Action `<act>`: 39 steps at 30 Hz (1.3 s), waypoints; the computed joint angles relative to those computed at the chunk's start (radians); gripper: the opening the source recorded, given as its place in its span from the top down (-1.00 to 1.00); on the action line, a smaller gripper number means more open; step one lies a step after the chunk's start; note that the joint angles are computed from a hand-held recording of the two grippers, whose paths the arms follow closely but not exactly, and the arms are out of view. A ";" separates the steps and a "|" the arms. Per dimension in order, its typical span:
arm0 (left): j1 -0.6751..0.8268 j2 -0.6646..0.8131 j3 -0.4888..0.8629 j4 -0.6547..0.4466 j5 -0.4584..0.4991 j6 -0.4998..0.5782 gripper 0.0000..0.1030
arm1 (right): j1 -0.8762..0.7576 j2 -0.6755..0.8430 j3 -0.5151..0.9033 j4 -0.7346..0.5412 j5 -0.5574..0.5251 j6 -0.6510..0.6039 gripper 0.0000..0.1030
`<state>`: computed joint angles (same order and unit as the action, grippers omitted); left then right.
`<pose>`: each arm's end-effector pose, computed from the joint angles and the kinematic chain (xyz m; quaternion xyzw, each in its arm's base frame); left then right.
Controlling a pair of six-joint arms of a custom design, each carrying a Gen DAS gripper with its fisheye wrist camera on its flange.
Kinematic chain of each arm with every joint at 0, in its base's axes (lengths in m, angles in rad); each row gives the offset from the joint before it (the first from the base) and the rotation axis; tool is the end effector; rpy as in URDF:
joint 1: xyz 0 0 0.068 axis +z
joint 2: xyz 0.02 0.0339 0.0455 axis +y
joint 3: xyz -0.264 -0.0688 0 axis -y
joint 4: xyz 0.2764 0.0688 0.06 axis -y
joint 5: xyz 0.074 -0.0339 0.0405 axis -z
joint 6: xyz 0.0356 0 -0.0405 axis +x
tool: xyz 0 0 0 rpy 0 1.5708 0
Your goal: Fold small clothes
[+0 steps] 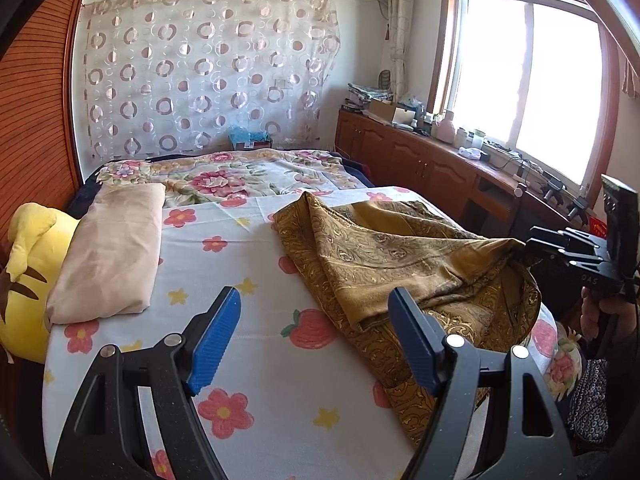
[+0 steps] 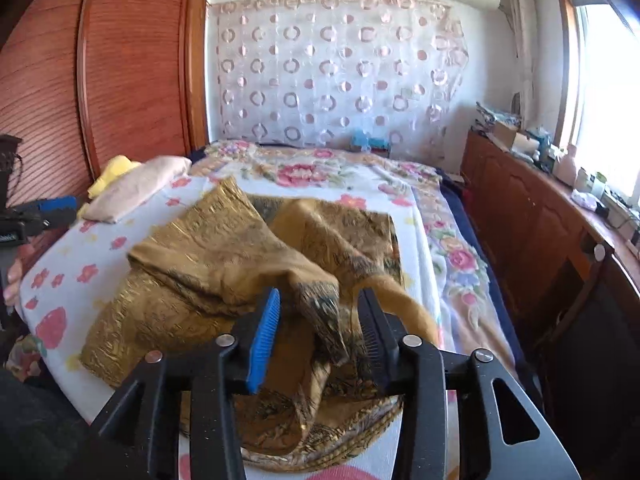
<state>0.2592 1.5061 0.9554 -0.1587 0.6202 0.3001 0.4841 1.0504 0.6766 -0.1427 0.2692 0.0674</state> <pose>0.3417 0.0692 0.2164 0.1451 0.8625 -0.1568 0.4587 0.2364 0.1136 0.2440 -0.1111 0.8519 0.0241 0.5113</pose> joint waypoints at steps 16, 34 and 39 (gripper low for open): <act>0.008 0.010 -0.007 -0.007 -0.004 0.010 -0.50 | 0.111 0.528 0.331 0.056 -0.195 -0.171 0.07; 0.014 0.042 -0.018 -0.020 0.028 0.032 -0.50 | -0.137 0.752 0.827 -0.224 -0.241 -0.252 0.87; -0.004 0.049 -0.021 -0.029 0.017 0.037 -0.50 | -0.259 0.905 1.065 -0.283 -0.048 -0.119 0.86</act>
<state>0.2552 1.5553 0.9341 -0.1878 0.6370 0.3370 0.2251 1.9549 1.7413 -0.4253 0.2216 -0.0520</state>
